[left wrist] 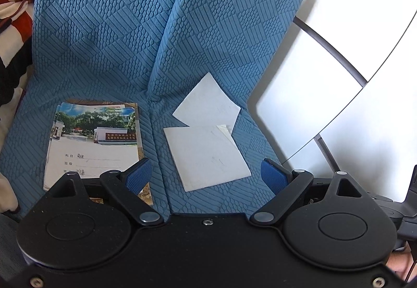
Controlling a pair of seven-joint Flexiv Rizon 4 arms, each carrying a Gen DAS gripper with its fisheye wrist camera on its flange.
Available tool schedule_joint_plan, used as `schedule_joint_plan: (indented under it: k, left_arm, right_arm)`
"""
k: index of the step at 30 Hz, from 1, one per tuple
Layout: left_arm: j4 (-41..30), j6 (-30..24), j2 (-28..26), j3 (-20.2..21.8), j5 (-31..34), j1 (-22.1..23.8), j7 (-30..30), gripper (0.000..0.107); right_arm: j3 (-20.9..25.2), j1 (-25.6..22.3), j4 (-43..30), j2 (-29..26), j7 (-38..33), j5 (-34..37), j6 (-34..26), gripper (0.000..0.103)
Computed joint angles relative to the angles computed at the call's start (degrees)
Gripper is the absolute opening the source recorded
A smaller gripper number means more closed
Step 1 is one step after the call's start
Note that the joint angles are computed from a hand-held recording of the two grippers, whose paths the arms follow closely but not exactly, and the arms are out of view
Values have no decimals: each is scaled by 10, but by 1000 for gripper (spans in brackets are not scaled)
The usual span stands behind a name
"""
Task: Organize objects
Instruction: 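Raise both grippers away from the book stack, then move both grippers to the white envelopes lying on the seat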
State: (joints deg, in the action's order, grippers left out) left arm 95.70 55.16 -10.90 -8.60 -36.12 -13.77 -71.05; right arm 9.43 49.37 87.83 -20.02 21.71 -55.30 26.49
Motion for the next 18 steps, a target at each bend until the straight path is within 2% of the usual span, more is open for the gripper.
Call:
schedule_joint_plan:
  k: [18]
  left_arm:
    - [-41, 6, -32, -8, 48, -16, -62, 90]
  right_arm:
    - [10, -25, 63, 32, 32, -21, 22, 81]
